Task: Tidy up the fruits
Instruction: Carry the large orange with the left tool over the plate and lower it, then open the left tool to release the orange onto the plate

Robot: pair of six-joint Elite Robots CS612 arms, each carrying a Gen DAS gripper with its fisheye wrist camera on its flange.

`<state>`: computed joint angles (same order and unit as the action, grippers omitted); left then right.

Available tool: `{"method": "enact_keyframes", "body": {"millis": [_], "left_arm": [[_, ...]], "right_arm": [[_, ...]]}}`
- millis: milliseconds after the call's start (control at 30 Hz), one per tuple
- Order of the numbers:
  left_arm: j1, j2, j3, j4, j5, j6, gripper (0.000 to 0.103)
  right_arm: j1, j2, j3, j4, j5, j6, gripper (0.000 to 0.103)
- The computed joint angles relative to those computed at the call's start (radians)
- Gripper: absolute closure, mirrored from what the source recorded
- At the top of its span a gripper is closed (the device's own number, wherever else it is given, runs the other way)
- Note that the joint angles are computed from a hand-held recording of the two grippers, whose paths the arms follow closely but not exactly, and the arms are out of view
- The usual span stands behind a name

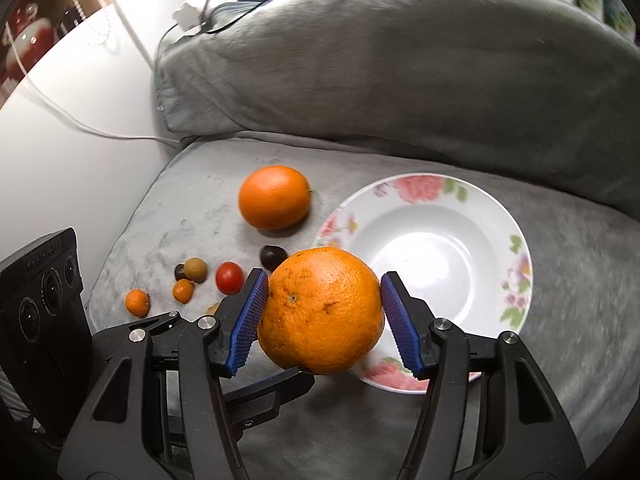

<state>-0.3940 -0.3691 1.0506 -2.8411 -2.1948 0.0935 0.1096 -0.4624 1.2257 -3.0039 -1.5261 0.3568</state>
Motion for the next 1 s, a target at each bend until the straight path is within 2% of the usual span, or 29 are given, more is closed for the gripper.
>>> {"method": "enact_keyframes", "body": {"millis": [267, 500, 700, 1000], "left_arm": [[-0.008, 0.005, -0.006, 0.029, 0.009, 0.027, 0.056], [-0.010, 0.000, 0.002, -0.013, 0.011, 0.028, 0.060], [-0.003, -0.011, 0.020, -0.036, 0.009, 0.026, 0.060], [0.017, -0.019, 0.040, -0.087, 0.015, 0.018, 0.060]], "right_arm": [[-0.017, -0.004, 0.029, -0.023, 0.024, 0.047, 0.041], [-0.021, -0.004, 0.037, -0.051, 0.034, 0.048, 0.042], [-0.010, -0.018, 0.052, -0.088, -0.071, 0.052, 0.039], [-0.010, -0.034, 0.102, -0.197, -0.127, 0.085, 0.034]]}}
